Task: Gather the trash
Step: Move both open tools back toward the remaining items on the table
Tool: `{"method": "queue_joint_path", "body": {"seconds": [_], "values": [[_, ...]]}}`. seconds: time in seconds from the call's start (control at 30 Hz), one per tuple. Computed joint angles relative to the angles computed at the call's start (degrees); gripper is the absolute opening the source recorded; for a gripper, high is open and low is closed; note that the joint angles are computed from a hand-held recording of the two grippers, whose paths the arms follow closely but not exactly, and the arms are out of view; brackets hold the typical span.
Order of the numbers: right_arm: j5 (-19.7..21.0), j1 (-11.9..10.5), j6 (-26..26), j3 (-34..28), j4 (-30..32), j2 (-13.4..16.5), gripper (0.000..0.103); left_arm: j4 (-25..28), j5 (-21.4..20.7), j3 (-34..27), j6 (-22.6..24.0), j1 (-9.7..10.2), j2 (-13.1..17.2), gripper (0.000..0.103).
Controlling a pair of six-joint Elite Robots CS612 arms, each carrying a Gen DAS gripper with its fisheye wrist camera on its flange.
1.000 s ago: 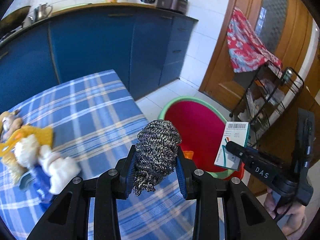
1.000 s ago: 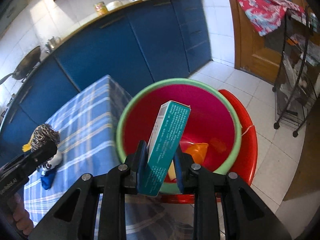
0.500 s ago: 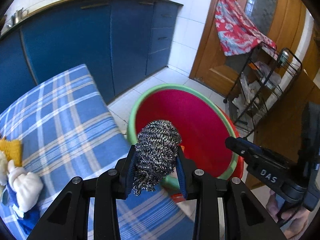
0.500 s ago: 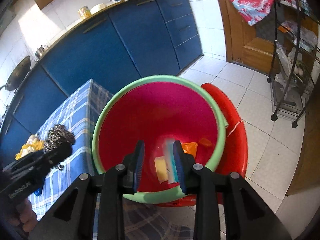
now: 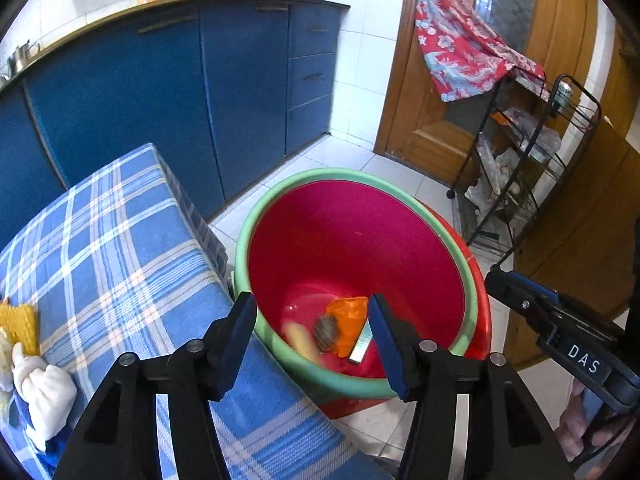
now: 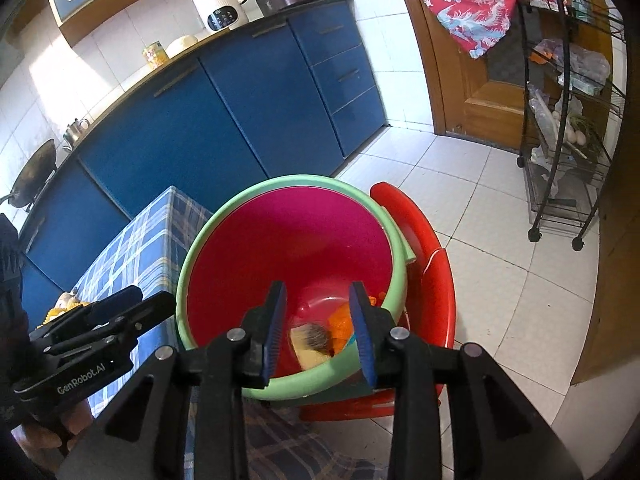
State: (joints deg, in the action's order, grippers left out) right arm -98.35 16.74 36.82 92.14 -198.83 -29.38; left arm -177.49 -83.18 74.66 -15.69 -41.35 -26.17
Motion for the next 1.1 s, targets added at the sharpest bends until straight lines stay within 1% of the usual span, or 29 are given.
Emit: {"method": "queue_joint_path", "body": {"seconds": [0.2,0.47,0.77,1.1], "values": [[-0.29,0.58,-0.63,0.7,-1.06,-0.64,0.042,-1.89,0.9,2.86,-1.62,0.19,-1.55,0.059],[0.07,1.87,-2.09,1.0,-1.99,-1.5,0.049,-5.36,3.62,8.67,-4.87,0.53,-4.74,0.059],[1.99,3.8,-3.98,-0.19,-2.26,-2.05,0.053,-8.92,8.12,15.22,-8.71,1.31,-8.31,0.059],[4.39,6.02,-6.62,-3.14,-0.74,-1.69,0.055,-11.06,12.22,20.71,-13.71,3.01,-10.89,0.059]]}}
